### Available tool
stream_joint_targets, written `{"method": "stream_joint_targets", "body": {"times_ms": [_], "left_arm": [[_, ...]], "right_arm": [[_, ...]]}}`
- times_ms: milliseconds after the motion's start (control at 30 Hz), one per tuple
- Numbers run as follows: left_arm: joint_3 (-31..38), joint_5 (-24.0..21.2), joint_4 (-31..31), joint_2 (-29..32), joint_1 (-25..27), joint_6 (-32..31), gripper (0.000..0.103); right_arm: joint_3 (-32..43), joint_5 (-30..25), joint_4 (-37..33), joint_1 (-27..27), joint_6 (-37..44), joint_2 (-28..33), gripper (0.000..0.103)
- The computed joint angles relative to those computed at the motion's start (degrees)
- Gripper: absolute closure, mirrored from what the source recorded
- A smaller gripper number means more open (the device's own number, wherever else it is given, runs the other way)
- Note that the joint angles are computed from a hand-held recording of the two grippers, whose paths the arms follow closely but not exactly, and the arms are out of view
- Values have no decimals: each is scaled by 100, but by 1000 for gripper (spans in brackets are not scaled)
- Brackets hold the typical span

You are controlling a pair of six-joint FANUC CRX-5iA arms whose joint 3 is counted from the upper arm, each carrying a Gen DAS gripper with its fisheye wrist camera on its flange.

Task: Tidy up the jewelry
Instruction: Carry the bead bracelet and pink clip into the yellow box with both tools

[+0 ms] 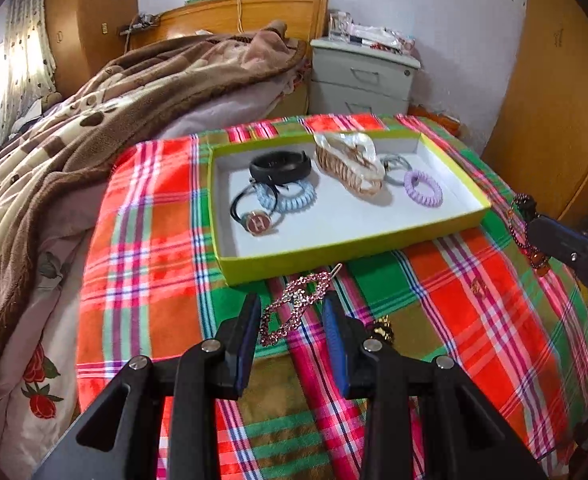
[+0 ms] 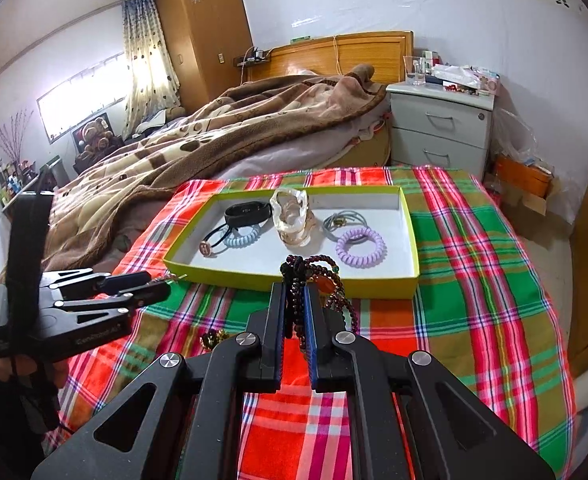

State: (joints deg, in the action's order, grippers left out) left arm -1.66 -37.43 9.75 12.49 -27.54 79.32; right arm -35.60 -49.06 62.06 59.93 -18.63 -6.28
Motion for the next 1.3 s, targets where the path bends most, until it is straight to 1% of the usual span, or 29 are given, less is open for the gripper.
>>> {"method": "stream_joint_targets", "body": {"times_ms": [400,533,633,800,867,933,1000,1100,1200,1300], "left_arm": [[59,251,-44,-193,33,133,70],[192,269,-78,-127,14,186,70],[270,284,-45,-60,-7,182,70],[499,214,28,153,-64,215,70],[606,209,-95,235,-121,327,70],[741,136,-114,359,-154,370,70],[833,71,-10,484,-167,331,70],[1003,-33,-55,657,-200,401,70],[1190,-143,-106,833,-225,492,70],[1316,-208,-65,981,-243,449,70]], "right_arm": [[103,-33,195,-236,222,-29,94],[184,72,203,-452,463,0,94],[222,260,186,-659,575,24,94],[387,541,-18,-1037,916,172,94],[459,688,-142,-1190,1069,250,94],[525,745,-241,-1275,1235,327,94],[584,903,-374,-1421,1376,401,94],[642,1172,-583,-1610,1591,478,94],[754,1201,-764,-1732,1783,629,94],[881,1231,-935,-1829,1969,794,94]]}}
